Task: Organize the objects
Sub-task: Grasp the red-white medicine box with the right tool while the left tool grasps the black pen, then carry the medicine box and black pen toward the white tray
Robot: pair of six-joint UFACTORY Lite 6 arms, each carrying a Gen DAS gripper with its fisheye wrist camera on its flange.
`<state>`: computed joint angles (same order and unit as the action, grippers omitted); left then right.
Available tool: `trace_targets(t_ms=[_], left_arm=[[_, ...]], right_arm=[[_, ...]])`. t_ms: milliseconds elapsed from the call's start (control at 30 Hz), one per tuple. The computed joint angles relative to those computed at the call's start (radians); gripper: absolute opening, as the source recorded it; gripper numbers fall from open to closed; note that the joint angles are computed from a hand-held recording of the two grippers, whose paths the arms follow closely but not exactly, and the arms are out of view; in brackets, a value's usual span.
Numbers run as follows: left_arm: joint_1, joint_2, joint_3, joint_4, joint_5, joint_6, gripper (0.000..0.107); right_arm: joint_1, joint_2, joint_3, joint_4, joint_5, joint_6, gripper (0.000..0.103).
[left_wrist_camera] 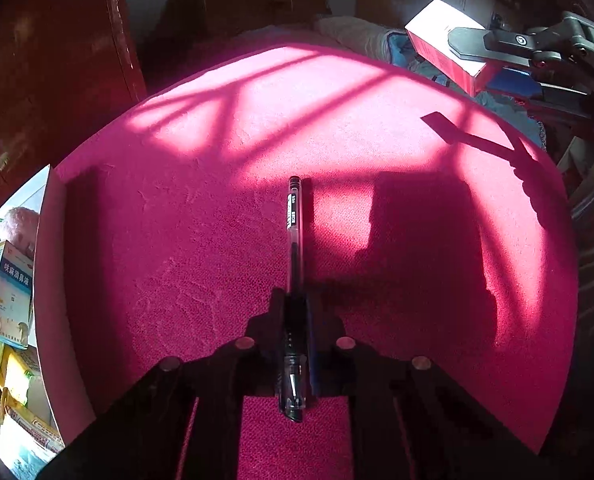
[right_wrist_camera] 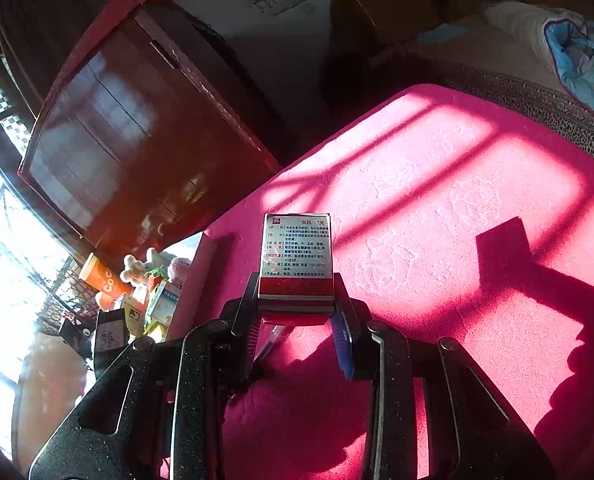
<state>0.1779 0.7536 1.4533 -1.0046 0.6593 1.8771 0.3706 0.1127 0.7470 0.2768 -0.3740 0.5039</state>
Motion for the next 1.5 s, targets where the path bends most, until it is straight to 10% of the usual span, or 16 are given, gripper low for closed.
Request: trace_targets(t_ms=[567, 1500], left_arm=[[0.115, -0.258, -0.238, -0.452, -0.063, 0.331, 0.007], [0.235, -0.365, -0.29, -0.431, 0.122, 0.297, 0.007]], right_arm=[[0.207, 0.039, 0.131, 0.775, -0.033, -0.806, 0.031], [0.313, 0.107, 0.25, 1.03, -0.064, -1.07, 0.031]])
